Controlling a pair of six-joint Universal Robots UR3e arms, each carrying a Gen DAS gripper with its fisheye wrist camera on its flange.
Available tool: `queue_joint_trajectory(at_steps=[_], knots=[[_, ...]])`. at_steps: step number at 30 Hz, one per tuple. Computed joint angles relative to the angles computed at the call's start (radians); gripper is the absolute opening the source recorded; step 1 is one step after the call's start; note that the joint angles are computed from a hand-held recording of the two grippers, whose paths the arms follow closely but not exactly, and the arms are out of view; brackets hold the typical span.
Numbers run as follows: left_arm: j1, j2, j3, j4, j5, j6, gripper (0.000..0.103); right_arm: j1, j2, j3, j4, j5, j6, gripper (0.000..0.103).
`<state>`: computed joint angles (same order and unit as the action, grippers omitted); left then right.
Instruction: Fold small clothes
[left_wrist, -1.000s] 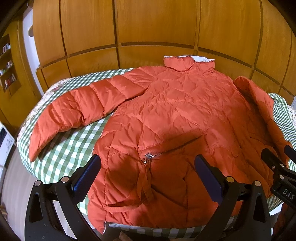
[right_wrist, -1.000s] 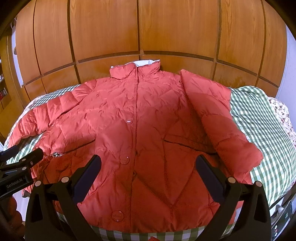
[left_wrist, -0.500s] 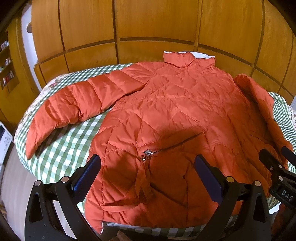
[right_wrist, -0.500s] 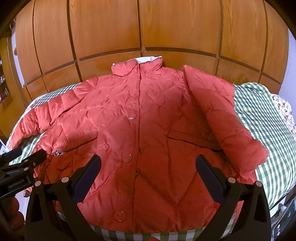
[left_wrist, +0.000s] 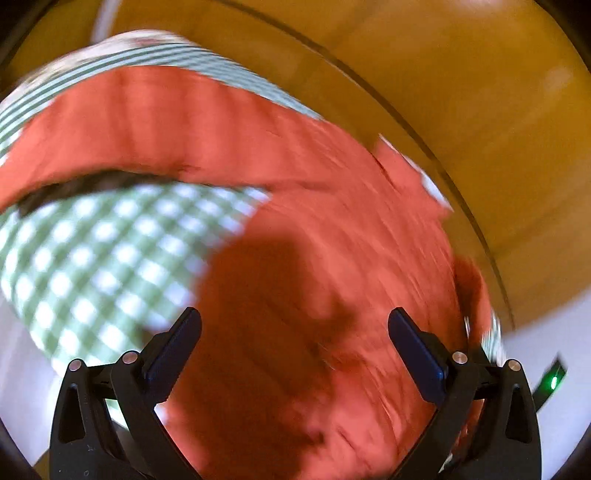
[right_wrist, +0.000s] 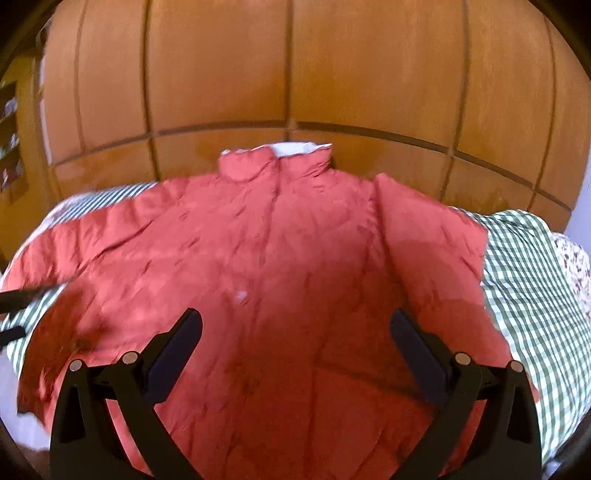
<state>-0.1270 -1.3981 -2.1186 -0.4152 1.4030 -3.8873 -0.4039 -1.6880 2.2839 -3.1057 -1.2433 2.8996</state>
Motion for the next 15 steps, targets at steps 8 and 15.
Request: queue_joint_trajectory(at_steps=[8,15], knots=[[0.230,0.062,-0.156,0.076,0.090,-0.089,0.100,-0.027,0.194,-0.129,-0.037,-0.138,-0.018,0.101],[0.393,0.047,-0.277,0.291,0.023,-0.126,0.100,0.036,0.351,-0.165,-0.086,-0.361,-0.040,0.101]])
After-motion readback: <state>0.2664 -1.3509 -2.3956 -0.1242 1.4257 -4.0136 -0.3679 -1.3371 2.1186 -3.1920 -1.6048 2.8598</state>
